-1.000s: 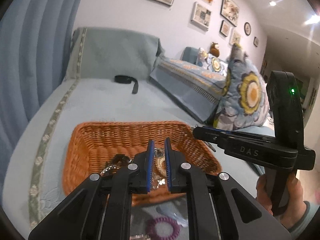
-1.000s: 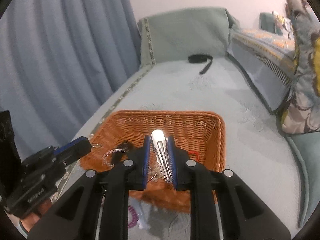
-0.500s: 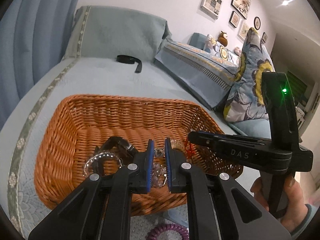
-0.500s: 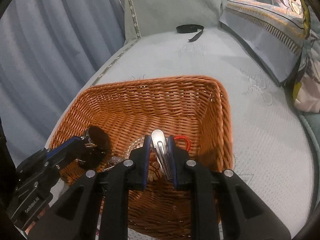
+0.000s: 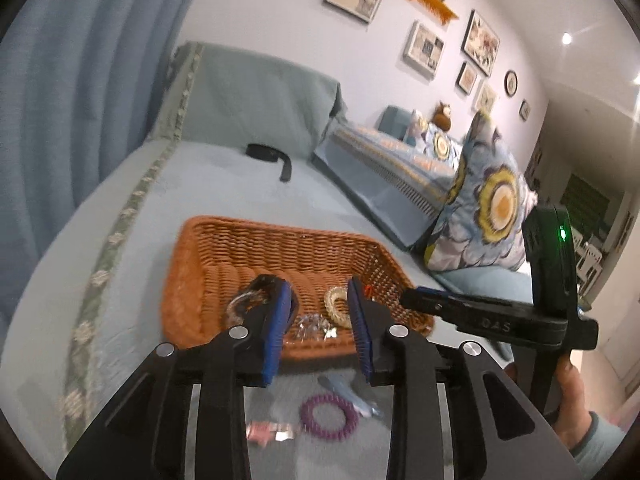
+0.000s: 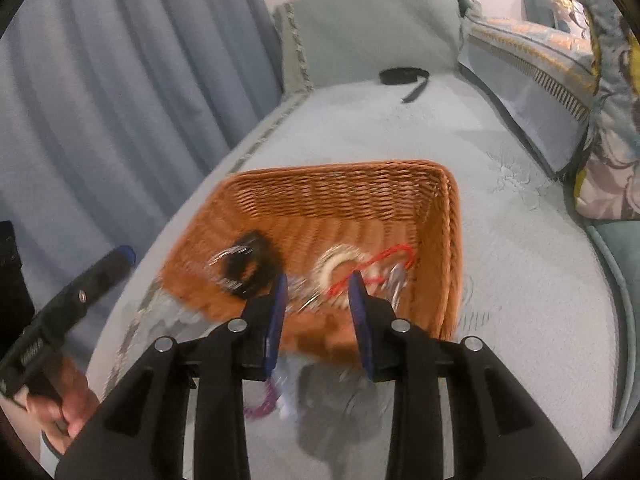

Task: Organize jewelry
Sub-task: 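Lower both held items into the basket and open both tools, then move the right tool to the small metal charm and close on it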

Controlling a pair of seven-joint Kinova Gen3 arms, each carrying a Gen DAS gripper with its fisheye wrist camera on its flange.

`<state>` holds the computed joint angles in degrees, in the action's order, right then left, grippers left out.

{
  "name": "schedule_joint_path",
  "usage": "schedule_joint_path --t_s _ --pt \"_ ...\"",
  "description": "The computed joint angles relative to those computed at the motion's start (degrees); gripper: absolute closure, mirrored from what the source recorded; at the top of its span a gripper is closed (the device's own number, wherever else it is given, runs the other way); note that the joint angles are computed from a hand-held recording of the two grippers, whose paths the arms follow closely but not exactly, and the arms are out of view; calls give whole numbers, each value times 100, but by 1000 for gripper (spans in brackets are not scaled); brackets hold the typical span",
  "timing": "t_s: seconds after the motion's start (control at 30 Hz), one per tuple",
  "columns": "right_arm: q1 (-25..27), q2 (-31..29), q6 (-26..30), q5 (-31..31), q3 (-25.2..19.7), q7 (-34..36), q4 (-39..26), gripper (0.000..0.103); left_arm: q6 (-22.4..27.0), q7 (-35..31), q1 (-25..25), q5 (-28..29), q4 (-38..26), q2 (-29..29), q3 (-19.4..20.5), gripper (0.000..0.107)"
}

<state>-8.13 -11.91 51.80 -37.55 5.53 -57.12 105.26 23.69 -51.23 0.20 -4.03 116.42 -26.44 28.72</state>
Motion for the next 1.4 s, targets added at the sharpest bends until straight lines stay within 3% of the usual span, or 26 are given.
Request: schedule_joint_path --t_s 0.13,0.27,0.37,0.57,0.7,0.9,1.1,1.4 --pt "-79 -679 148 114 62 104 422 74 511 82 203 179 145 -690 -118 72" --pt "-176 -1310 277 537 98 22 926 74 1066 226 199 427 327 -1253 29 72" --pt "-271 -1597 346 819 209 5 1277 74 1132 323 251 692 629 -1467 91 72" --pt "-356 -1736 398 1118 329 -123 1813 74 1029 344 134 865 918 -1299 341 72" --pt "-278 -1677 243 1377 -152 -500 1945 74 968 353 142 880 992 -1136 442 72" --pt "-462 -1643 -10 1466 -178 -721 1987 74 883 424 172 854 1040 -1063 443 72" --pt "-451 -1616 -503 1919 -767 -1277 2028 74 883 487 195 816 1037 -998 446 72" --pt "-704 -1647 -883 2399 -1005 -1844 2131 76 881 481 214 689 988 -823 494 72"
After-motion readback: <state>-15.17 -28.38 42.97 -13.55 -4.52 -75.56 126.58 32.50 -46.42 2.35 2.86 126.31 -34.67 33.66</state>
